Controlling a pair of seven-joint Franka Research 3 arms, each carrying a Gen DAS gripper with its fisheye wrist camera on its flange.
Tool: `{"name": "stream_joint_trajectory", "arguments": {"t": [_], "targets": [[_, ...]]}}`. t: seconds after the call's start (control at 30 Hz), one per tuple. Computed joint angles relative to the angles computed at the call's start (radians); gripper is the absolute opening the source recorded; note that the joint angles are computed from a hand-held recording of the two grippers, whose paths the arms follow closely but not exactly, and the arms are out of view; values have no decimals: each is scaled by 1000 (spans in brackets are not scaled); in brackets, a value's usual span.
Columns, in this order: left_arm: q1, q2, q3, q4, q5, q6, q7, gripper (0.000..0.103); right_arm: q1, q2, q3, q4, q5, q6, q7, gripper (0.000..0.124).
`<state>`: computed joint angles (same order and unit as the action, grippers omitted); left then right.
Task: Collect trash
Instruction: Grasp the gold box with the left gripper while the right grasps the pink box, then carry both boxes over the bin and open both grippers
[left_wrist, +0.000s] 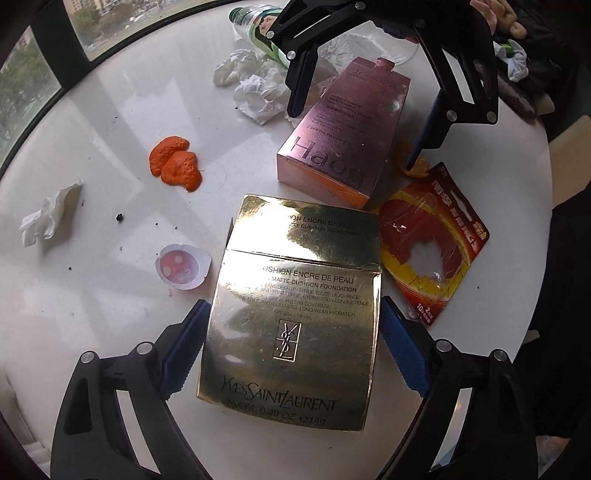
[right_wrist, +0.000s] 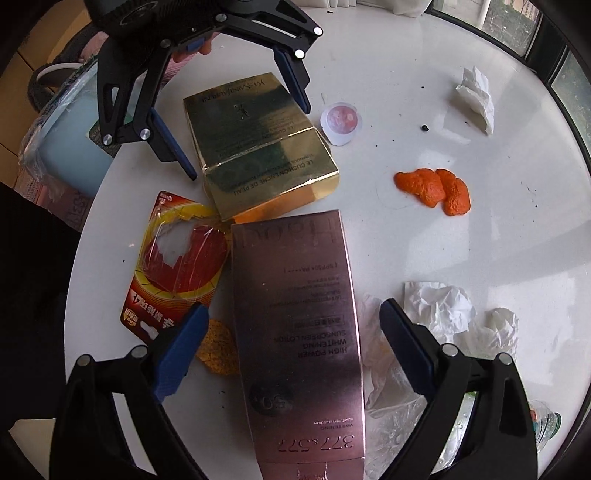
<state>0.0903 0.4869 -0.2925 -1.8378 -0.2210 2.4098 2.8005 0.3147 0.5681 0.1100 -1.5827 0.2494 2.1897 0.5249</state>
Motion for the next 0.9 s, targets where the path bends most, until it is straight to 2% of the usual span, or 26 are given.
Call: {"name": "stream_joint_trajectory", "arguments": {"t": [0.07,0.17,0.27,0.47,0.63,0.9], "targets": [[6,10,-2,9,-6,0,4,87,1,-4,1,-9,1,9,-2,76],[10,12,-4,10,-8,4,10,86,5,-6,0,-15,-2,17,3,61],[13,7,-5,1,-15,21,8,86,8,-19,2,-28,0,32,7,58],[33,-49,-9,-40,-66,38,-5,86,3,-57,3,-51,24,43,33,57],[46,-110,-9,-76,-144,60,-7,86,-22,-80,8,-38,94,33,90,57],[23,-239,21,-176,-244,98,10,85,-21,-136,13,-66,133,76,131,57]]}}
